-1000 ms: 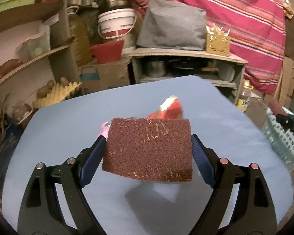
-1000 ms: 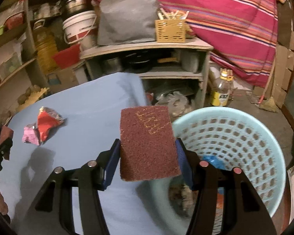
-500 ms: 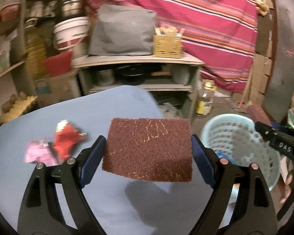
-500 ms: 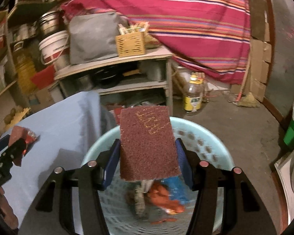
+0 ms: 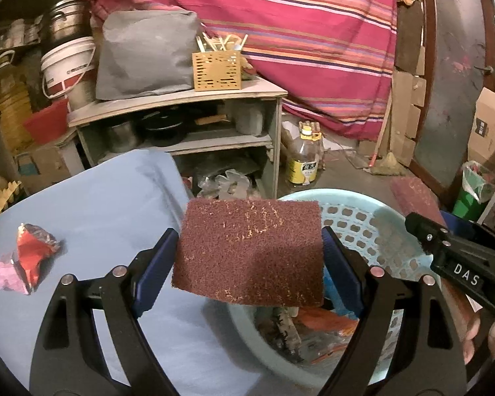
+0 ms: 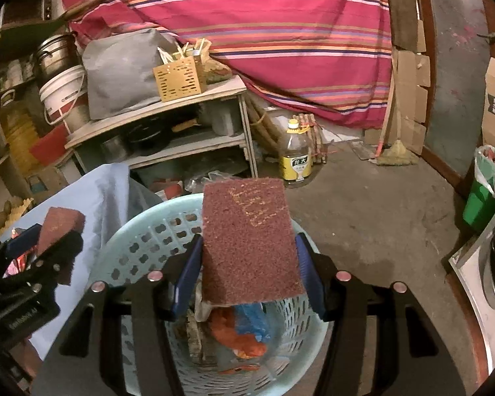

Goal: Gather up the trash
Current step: 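Carry both brown pads over the blue basket and open both tools to drop them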

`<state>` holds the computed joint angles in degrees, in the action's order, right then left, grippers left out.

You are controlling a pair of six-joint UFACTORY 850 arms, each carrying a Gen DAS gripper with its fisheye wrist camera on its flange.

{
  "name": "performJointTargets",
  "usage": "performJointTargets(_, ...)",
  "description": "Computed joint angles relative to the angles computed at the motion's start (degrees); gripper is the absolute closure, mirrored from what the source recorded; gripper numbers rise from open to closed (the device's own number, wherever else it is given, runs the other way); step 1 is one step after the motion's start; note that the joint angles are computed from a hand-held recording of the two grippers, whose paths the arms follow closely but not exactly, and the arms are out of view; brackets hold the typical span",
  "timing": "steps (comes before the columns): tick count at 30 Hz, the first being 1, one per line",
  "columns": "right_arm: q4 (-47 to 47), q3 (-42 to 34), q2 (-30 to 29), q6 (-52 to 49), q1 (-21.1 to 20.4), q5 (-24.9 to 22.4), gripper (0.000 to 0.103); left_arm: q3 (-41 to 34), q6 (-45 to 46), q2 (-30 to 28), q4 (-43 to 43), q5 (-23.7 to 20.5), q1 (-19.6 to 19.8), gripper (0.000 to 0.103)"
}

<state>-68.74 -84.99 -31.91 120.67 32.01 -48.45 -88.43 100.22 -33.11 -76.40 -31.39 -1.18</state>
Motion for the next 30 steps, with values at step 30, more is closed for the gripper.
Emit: performJointTargets(30,2.9,-9.9,-6.2,-6.4,1.0,-3.3,0.012,-6.1,-4.8,-2.7,2.6,0.1,4.5,0.005)
